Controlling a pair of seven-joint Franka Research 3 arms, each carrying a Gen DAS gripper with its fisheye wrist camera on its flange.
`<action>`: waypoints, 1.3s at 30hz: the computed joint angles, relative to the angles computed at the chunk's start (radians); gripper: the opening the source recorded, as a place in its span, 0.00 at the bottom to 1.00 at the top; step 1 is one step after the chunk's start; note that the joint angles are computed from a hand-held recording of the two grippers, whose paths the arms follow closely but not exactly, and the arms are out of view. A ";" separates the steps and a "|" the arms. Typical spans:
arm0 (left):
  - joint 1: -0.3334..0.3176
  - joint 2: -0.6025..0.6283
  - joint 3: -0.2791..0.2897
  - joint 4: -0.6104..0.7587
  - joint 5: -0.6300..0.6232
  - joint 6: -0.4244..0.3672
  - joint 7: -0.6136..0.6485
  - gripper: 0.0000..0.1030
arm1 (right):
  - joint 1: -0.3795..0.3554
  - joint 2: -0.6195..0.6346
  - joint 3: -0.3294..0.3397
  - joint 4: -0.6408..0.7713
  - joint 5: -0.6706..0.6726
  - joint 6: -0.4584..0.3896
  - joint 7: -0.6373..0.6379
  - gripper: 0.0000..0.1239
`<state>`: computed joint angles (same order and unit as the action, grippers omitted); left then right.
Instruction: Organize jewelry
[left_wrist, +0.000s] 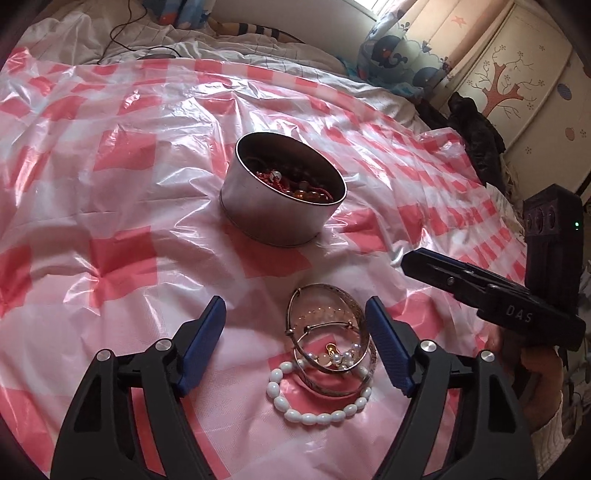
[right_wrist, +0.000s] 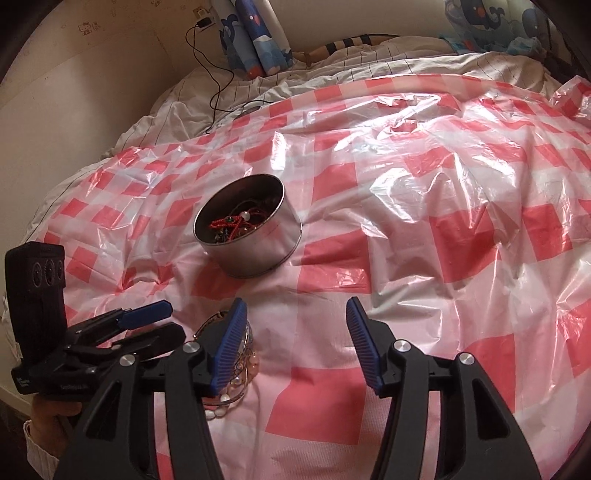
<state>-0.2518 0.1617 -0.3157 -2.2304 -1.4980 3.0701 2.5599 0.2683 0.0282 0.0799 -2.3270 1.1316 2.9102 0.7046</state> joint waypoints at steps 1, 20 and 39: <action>0.002 0.008 0.003 0.002 0.011 -0.012 -0.024 0.70 | 0.000 0.001 0.001 0.002 0.009 0.000 -0.010 0.45; 0.088 0.047 -0.087 -0.018 0.369 0.007 -0.323 0.04 | -0.010 0.027 0.010 0.019 0.009 -0.007 -0.007 0.47; 0.190 0.017 -0.119 -0.105 0.721 0.139 -0.688 0.04 | 0.036 0.019 0.024 0.002 -0.116 -0.164 -0.144 0.20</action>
